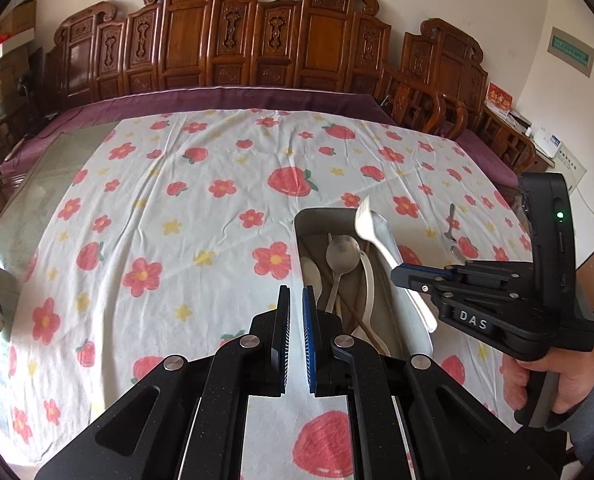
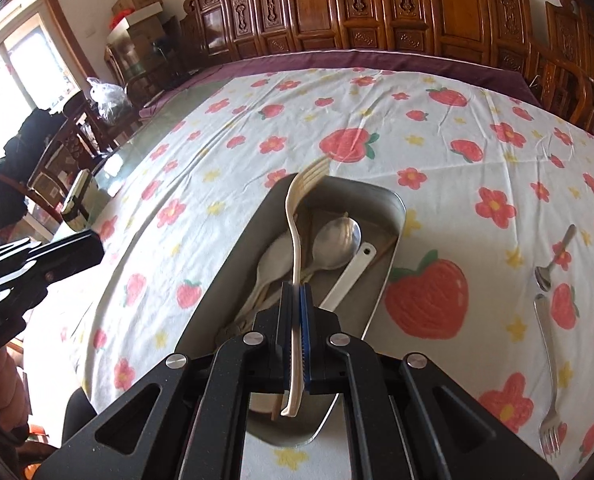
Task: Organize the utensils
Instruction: 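Lower the spoon into the tray and open the left gripper while the right gripper releases the fork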
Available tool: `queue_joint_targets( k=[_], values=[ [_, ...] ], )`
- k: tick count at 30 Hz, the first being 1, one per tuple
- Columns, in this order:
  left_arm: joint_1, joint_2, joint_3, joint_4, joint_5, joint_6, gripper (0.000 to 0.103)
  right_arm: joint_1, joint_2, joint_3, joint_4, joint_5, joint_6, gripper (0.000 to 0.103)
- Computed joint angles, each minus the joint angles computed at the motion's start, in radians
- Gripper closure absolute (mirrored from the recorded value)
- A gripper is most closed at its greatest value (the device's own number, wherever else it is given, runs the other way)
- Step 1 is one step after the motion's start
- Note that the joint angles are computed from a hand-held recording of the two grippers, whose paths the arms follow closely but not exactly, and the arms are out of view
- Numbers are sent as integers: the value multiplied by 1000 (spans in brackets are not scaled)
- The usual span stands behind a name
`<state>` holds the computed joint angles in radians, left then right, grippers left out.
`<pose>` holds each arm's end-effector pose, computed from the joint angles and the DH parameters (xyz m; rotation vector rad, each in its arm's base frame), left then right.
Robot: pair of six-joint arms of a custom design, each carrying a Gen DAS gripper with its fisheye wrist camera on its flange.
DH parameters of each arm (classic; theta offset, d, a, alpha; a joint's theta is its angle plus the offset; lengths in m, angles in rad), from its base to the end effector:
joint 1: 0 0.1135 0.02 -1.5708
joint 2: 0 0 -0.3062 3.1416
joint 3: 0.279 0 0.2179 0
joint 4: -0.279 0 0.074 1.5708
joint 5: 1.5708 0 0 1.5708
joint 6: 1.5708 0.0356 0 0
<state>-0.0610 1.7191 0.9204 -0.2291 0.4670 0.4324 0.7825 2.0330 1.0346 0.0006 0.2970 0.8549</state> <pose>0.3075 -0.0348 0.2176 0.7682 2.3752 -0.4542 0.2761 0.2598 0.1532 0.2026 2.5194 0.2852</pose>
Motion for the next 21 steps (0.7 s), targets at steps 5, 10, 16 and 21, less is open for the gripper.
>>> queue_joint_targets(
  k=[5, 10, 16, 21],
  values=[
    [-10, -6, -12, -3, -7, 8, 97, 4, -34, -59, 38, 4, -4, 71],
    [-41, -22, -45, 13, -6, -6, 79, 16, -140, -185, 29, 69, 12, 71],
    [-123, -32, -76, 34, -28, -29, 72, 48, -287, -398, -61, 165, 78, 71],
    [-215, -39, -103, 59, -51, -69, 70, 63, -389, -610, -61, 180, 197, 71]
  ],
)
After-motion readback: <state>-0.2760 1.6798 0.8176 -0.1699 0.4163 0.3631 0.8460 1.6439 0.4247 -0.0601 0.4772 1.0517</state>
